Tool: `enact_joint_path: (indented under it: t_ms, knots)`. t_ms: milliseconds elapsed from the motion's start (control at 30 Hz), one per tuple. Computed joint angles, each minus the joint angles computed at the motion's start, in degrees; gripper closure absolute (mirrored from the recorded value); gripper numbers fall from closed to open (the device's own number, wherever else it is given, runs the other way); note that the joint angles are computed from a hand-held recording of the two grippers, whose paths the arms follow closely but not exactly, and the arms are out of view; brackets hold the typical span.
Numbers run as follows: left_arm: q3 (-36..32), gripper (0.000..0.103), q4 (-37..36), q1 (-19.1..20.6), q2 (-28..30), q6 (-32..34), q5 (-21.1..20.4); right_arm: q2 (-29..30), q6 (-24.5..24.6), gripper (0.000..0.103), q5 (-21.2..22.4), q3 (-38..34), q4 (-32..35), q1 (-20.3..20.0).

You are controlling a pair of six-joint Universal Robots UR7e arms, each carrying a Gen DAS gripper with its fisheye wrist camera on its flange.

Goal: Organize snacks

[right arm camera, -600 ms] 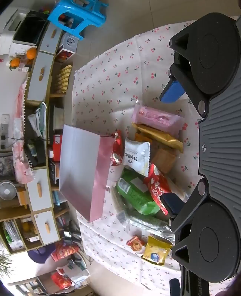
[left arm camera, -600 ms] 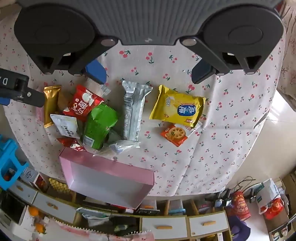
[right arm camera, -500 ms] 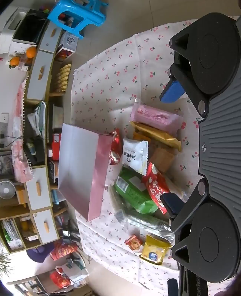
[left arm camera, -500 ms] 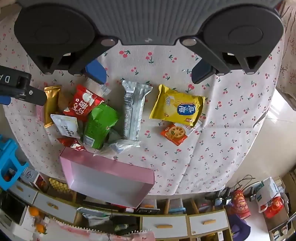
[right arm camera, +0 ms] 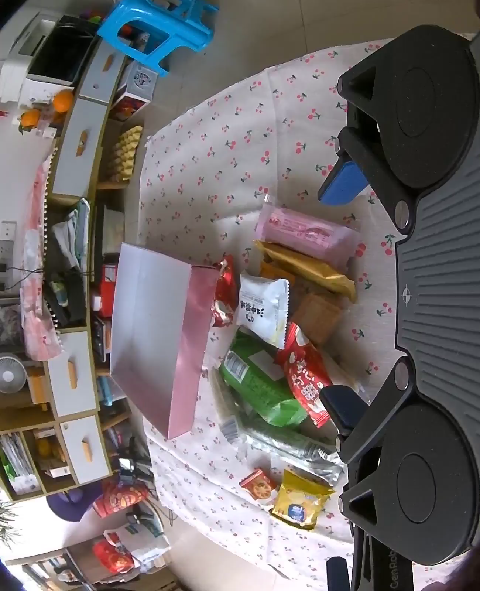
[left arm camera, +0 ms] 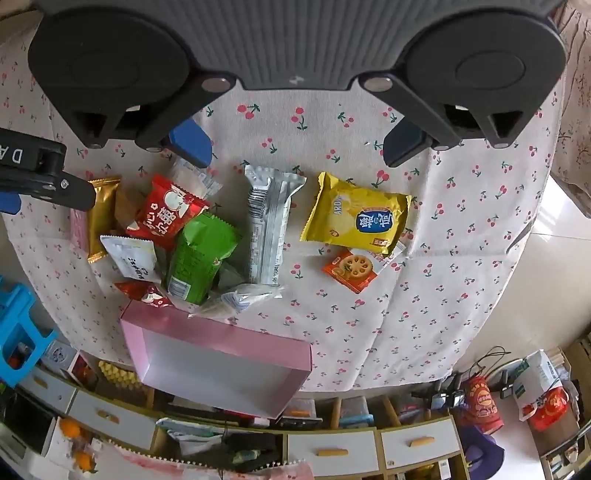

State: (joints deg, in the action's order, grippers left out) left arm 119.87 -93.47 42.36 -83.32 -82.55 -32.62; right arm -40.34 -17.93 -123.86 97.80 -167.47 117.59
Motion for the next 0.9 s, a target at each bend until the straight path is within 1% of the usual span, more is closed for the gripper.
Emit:
enact_joint_path:
  t_ms: [533,900]
  knots:
    - [0.4,0.004,-2.2,0.4,0.1,2.0,-0.9,0.0,0.4,0.0,-0.1,-0.3,1.2,0.0]
    - [0.5,0.004,-2.3,0.4,0.0,2.1,-1.0,0.0,0.6,0.0,0.1,-0.2,1.7,0.0]
